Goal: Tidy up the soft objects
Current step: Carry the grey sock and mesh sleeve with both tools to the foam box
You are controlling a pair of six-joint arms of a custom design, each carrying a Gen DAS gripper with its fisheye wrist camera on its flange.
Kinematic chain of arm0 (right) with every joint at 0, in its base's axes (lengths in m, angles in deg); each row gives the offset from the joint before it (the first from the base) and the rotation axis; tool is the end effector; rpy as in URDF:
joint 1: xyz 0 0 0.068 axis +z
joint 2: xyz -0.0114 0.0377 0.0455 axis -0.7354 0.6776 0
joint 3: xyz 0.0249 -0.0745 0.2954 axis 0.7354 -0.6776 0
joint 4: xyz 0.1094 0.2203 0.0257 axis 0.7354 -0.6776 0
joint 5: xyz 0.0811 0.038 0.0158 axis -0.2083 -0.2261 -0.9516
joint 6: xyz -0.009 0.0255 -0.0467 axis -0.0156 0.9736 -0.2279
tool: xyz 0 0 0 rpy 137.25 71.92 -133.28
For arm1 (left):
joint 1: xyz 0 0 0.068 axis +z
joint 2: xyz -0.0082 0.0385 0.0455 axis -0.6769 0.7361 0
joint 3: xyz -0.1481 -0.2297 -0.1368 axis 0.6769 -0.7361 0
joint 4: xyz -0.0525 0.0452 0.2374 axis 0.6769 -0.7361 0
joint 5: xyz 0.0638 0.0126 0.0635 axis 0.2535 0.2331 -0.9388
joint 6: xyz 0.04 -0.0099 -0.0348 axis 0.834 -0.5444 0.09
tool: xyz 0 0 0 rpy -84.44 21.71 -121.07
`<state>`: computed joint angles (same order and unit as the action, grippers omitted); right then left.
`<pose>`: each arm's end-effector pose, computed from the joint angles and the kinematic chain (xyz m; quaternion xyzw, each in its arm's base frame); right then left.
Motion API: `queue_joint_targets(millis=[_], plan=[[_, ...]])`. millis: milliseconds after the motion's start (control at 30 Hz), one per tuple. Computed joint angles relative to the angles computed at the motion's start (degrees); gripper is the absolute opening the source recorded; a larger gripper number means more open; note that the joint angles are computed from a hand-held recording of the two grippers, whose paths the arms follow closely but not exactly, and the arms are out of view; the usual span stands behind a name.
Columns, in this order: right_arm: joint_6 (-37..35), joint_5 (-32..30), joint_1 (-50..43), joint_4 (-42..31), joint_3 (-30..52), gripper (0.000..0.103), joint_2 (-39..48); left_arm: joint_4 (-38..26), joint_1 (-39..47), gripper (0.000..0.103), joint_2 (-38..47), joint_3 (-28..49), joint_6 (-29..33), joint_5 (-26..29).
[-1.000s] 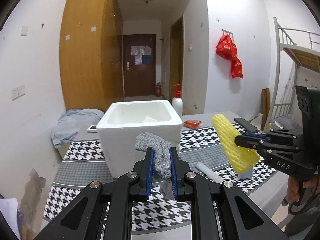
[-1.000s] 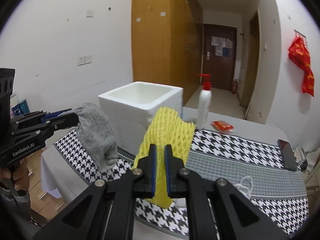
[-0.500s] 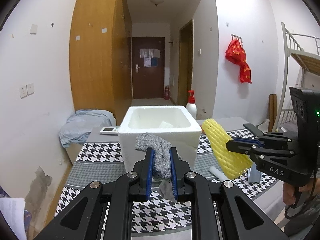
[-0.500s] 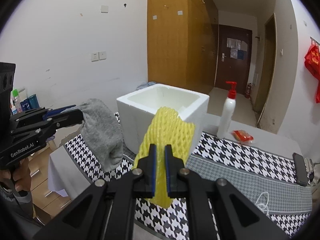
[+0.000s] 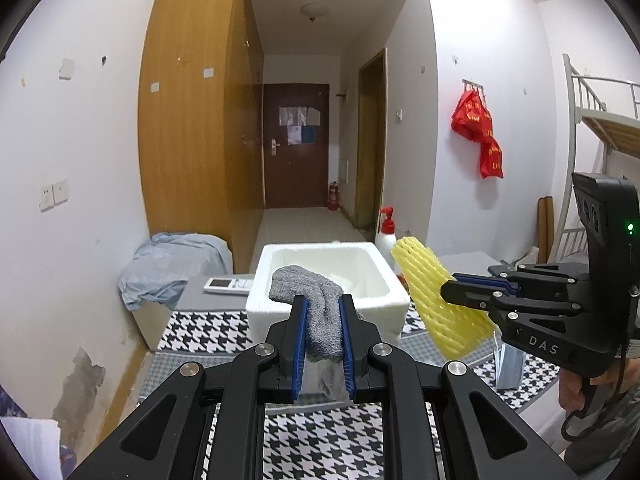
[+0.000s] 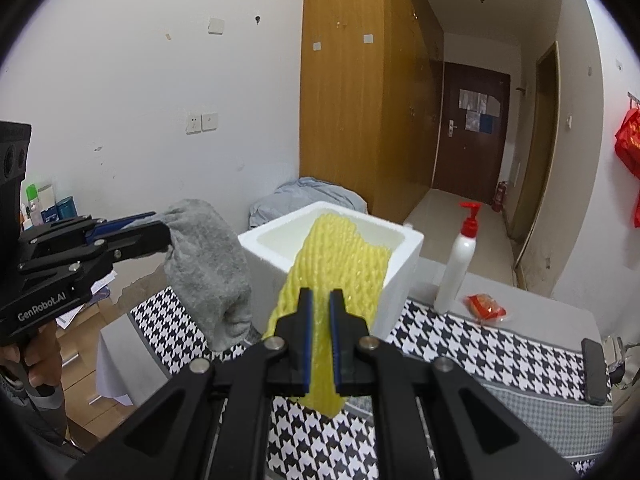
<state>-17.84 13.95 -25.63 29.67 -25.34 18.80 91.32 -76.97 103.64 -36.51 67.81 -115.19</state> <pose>0.3242 0.1473 0.2029 -0.3963 0.7608 0.2302 0.4594 0.1751 -0.0919 0.1772 -0.0726 0.8232 0.0458 0.5612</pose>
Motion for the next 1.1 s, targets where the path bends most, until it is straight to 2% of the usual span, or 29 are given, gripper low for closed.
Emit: queue_joint_targets(millis=[500, 833, 1100], plan=[[0.83, -0.59, 0.45, -6.76, 9.09, 0.01, 1.22, -5.77, 6.57, 0.017, -2.02, 6.99, 5.26, 4.85], [0.69, 0.42, 0.8, -8.32, 13.48, 0.01, 3.51, -3.24, 11.75, 0.017, 2.39, 10.78, 9.01, 9.96], [1.03, 0.92, 1.03, -11.24, 18.75, 0.01, 7.13, -0.99, 16.03, 0.017, 7.22, 13.33, 9.7, 14.18]])
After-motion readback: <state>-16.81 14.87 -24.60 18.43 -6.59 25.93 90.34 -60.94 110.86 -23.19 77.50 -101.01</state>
